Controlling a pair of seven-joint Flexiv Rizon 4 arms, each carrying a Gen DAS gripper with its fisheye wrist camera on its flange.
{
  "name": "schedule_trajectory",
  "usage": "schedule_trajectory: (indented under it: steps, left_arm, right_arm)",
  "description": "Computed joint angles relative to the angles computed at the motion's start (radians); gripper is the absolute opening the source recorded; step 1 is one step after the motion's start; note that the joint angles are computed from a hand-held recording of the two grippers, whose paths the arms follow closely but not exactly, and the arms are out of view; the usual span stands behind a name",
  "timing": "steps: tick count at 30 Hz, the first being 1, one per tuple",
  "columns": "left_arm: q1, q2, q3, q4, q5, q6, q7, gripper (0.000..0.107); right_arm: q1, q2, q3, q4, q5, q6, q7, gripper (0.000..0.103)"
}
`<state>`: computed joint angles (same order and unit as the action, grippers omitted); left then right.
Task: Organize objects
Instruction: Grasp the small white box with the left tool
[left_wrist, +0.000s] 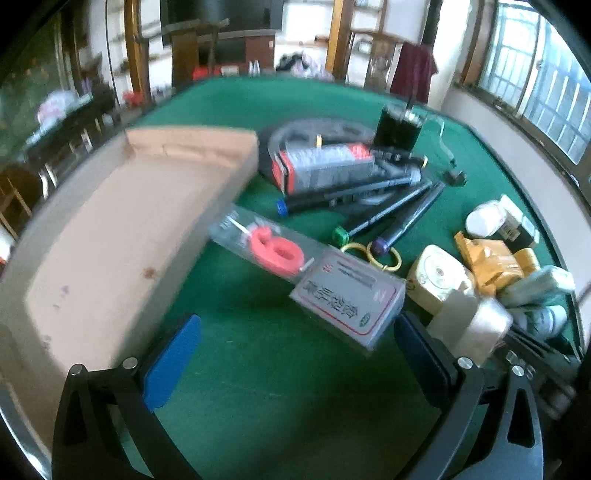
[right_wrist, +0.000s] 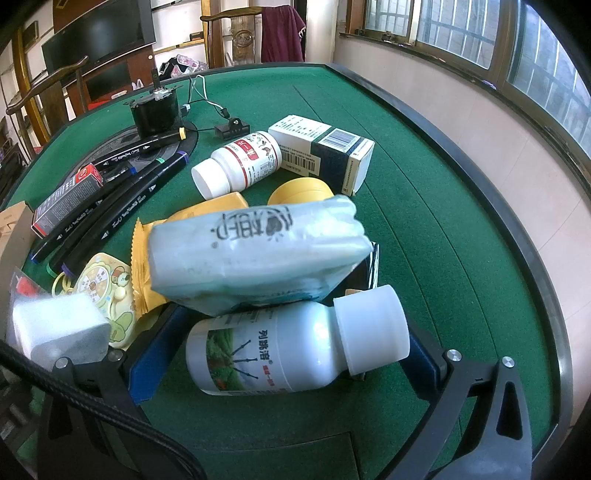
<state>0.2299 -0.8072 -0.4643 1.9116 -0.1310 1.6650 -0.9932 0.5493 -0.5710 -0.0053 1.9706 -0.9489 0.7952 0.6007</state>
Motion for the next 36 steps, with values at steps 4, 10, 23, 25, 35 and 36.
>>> schedule_trajectory:
  steps: [4, 10, 23, 25, 35, 36]
  left_arm:
    - [0.120, 0.005, -0.102, 0.074, 0.106, 0.152, 0.000, 0.101]
    - [0.314, -0.046, -0.278, 0.091, 0.240, 0.135, 0.012, 0.101]
    - [0.424, -0.069, -0.385, 0.117, 0.171, -0.078, 0.181, 0.101]
    - [0.429, -0.074, -0.394, 0.126, 0.148, -0.076, 0.204, 0.101]
    - [0.456, -0.126, -0.483, 0.175, 0.116, -0.090, 0.302, 0.101]
    - [0.436, -0.118, -0.471, 0.173, 0.115, -0.086, 0.304, 0.101]
  right_arm:
    - [0.002, -0.007, 0.000, -0.004, -0.001, 0.001, 0.003, 0.103]
    - [-0.006, -0.007, 0.001, -0.007, 0.000, 0.010, -0.015, 0.103]
    - [-0.008, 0.004, -0.003, 0.012, -0.010, 0.042, -0.031, 0.103]
    - [-0.013, 0.012, -0.009, 0.029, -0.037, 0.073, -0.023, 0.103]
    - [0.036, 0.201, -0.029, 0.184, -0.511, -0.139, 0.350, 0.103]
    - [0.007, 0.200, -0.018, 0.185, -0.507, -0.098, 0.347, 0.103]
